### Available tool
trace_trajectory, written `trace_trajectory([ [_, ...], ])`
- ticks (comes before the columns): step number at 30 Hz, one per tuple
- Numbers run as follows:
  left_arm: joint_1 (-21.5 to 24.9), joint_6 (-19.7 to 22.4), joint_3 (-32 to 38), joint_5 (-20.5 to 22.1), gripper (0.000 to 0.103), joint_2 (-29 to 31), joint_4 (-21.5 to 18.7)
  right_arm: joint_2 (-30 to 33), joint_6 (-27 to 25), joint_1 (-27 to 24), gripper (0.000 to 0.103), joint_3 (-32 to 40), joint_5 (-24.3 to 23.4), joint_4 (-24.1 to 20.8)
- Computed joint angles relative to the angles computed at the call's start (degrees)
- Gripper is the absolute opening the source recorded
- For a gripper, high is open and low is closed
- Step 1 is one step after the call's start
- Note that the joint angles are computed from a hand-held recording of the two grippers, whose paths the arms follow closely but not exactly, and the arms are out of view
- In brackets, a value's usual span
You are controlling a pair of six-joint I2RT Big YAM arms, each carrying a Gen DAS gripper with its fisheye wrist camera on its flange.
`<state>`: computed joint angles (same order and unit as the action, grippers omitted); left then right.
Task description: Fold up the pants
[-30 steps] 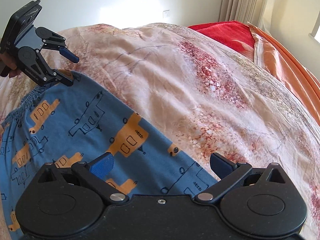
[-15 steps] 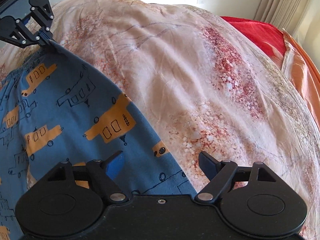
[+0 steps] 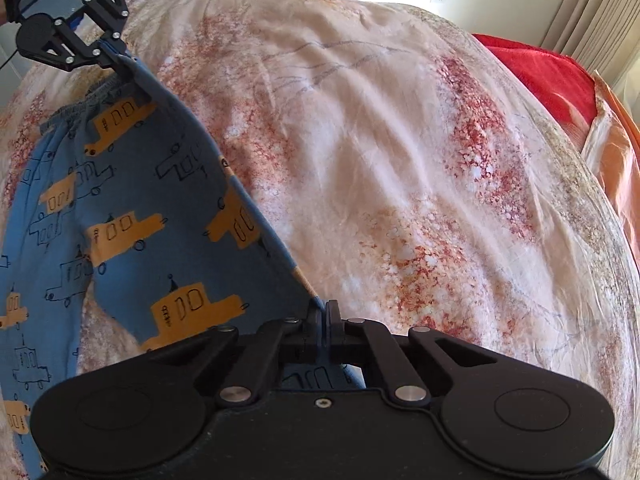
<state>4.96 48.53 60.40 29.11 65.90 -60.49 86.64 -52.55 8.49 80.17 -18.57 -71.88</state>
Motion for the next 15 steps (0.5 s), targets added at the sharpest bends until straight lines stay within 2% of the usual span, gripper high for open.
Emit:
trace_trajectory([
  [7,1.35,-0.59,-1.28,3.08,0.000,-5.89,-3.11,-11.05,1.67,-2.41,0.000,-6.31,-4.28,-1.73],
  [15,1.11,-1.48,-6.54,2.11,0.000,-15.10,-7.07,-25.36,6.32,-2.17,0.000,-17.13,-5.44,-2.77],
])
